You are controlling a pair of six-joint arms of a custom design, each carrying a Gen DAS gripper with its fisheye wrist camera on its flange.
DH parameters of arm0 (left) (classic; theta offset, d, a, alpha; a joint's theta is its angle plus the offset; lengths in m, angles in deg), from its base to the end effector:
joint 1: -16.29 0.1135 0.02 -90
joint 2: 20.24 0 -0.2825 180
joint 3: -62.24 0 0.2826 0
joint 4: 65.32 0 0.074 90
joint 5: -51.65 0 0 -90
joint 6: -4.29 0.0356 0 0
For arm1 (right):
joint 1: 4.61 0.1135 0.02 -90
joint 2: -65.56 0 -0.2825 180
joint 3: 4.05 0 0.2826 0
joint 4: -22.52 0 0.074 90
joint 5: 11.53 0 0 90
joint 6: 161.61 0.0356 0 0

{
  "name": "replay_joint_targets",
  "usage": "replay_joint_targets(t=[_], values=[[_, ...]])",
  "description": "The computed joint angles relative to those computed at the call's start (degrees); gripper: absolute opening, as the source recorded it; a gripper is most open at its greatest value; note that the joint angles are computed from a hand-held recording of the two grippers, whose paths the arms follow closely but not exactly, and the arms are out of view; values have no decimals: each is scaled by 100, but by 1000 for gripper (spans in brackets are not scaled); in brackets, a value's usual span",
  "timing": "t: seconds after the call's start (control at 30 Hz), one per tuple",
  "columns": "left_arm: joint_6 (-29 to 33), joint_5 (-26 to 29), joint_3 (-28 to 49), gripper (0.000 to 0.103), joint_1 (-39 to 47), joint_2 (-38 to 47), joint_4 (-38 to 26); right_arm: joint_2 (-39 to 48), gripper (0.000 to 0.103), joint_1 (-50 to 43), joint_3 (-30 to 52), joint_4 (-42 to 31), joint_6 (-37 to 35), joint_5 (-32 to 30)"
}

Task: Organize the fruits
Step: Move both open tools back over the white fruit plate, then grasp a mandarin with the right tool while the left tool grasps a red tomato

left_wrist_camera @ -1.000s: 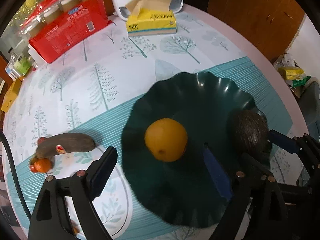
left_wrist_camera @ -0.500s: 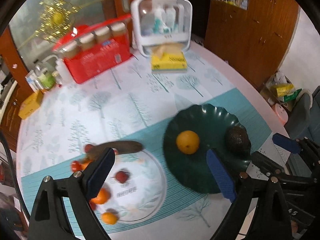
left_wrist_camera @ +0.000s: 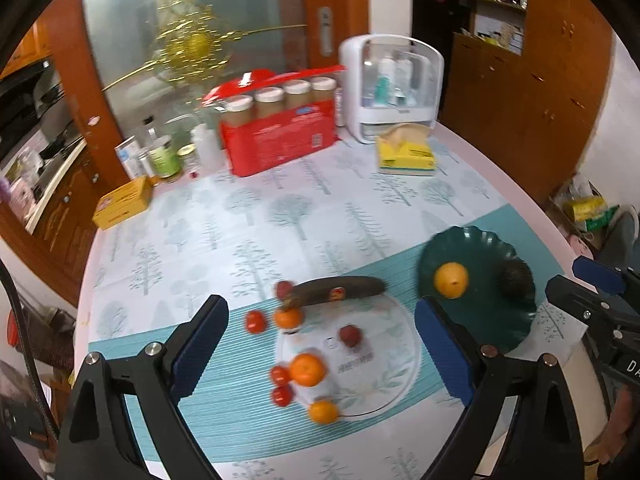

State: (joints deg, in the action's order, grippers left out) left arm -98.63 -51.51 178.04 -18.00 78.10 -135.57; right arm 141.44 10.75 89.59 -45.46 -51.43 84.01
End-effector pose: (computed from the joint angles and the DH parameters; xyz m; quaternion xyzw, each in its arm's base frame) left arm 0.3320 -0.2166 0.3913 0.1386 0.9320 -0.0274 0.3339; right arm 0.2808 0.0736 0.3896 0.0559 0.9377 0.0604 0.3375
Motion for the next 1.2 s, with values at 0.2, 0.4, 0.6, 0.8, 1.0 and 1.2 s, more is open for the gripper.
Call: replay_joint_targets(t=[0.2,0.4,0.6,0.8,1.0,1.2], values=[[145,51,-802,94,590,-606,200,326,63,621,37,154,357,179],[188,46,-1321,94,1161,-851,323,873,63,1036,152,340,478,228],[431,414,-1681,94,1577,-691,448,1434,63,1240,205,511,452,79],[713,947,-2047,80,1753,-306,637,1876,62,1311,77,761,511,-201],[731,1814,-2555,67,1874,14,898,2516,57,1364,167,938,318,-588],[872,1803,-2990,55,1691,246,1329,3139,53,1344,398,1059,237,-1137]])
